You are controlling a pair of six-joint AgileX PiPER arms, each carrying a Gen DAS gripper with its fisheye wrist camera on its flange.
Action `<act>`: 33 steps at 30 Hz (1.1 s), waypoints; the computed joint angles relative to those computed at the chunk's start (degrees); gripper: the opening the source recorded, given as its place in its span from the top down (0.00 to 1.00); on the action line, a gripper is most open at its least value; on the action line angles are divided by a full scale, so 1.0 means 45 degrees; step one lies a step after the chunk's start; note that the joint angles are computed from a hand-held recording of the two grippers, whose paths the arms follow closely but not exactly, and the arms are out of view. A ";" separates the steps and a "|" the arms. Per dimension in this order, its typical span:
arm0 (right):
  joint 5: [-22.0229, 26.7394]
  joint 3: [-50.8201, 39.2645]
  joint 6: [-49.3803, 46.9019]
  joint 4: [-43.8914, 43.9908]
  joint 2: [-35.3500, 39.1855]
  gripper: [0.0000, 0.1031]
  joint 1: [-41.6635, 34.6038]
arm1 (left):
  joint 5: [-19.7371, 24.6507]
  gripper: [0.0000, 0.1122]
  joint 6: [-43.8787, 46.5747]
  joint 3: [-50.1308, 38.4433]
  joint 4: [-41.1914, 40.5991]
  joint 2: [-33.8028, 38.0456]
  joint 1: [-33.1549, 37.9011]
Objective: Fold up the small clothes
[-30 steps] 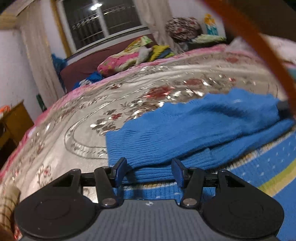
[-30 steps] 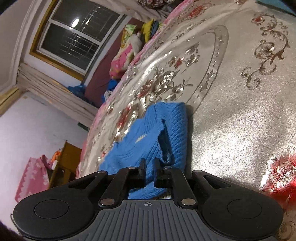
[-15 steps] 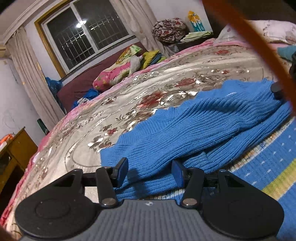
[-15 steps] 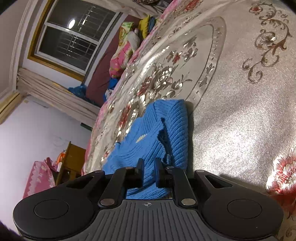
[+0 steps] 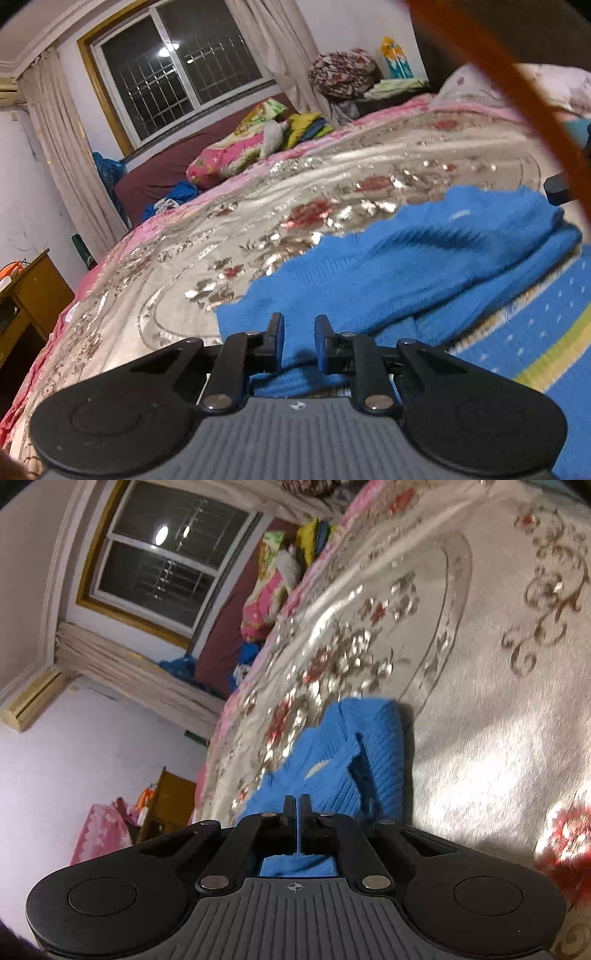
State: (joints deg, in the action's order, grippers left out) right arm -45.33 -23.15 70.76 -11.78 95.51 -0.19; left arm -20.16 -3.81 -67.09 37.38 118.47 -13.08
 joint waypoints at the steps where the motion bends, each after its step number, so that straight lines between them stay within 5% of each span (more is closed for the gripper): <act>1: 0.0042 -0.0020 0.0311 -0.0211 0.0068 0.93 -0.0076 | 0.0017 0.77 -0.0142 0.0002 0.0179 0.0029 0.0013; 6: 0.1315 -0.0304 0.0926 -0.0493 0.0158 0.89 -0.0059 | -0.0359 0.73 -0.0181 0.0275 0.0635 0.0091 0.0071; 10: 0.1040 -0.0217 0.1751 -0.0833 0.0479 0.77 -0.0190 | -0.0645 0.56 0.0223 0.0231 0.0760 0.0297 0.0061; 17: 0.2706 -0.0672 0.0923 0.1080 -0.0049 0.74 0.0800 | -0.1651 0.48 0.1705 0.0484 0.0007 0.0451 0.0141; 27: 0.5332 -0.2435 -0.2940 0.5654 0.0051 0.69 0.2159 | -0.2040 0.49 0.0447 0.0104 0.0562 0.0723 0.0430; 32: 0.5403 -0.3283 -0.6051 0.8831 0.0741 0.70 0.2681 | -0.2003 0.70 -0.0421 -0.0216 0.1110 0.0787 0.0613; 33: 0.5341 -0.3341 -0.6410 0.9229 0.0781 0.77 0.2748 | -0.2011 0.72 -0.0504 -0.0223 0.1143 0.0784 0.0622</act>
State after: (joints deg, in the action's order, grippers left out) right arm -21.30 -38.19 41.91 29.75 99.03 12.17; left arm -29.21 -6.08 -68.09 42.53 122.00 -10.28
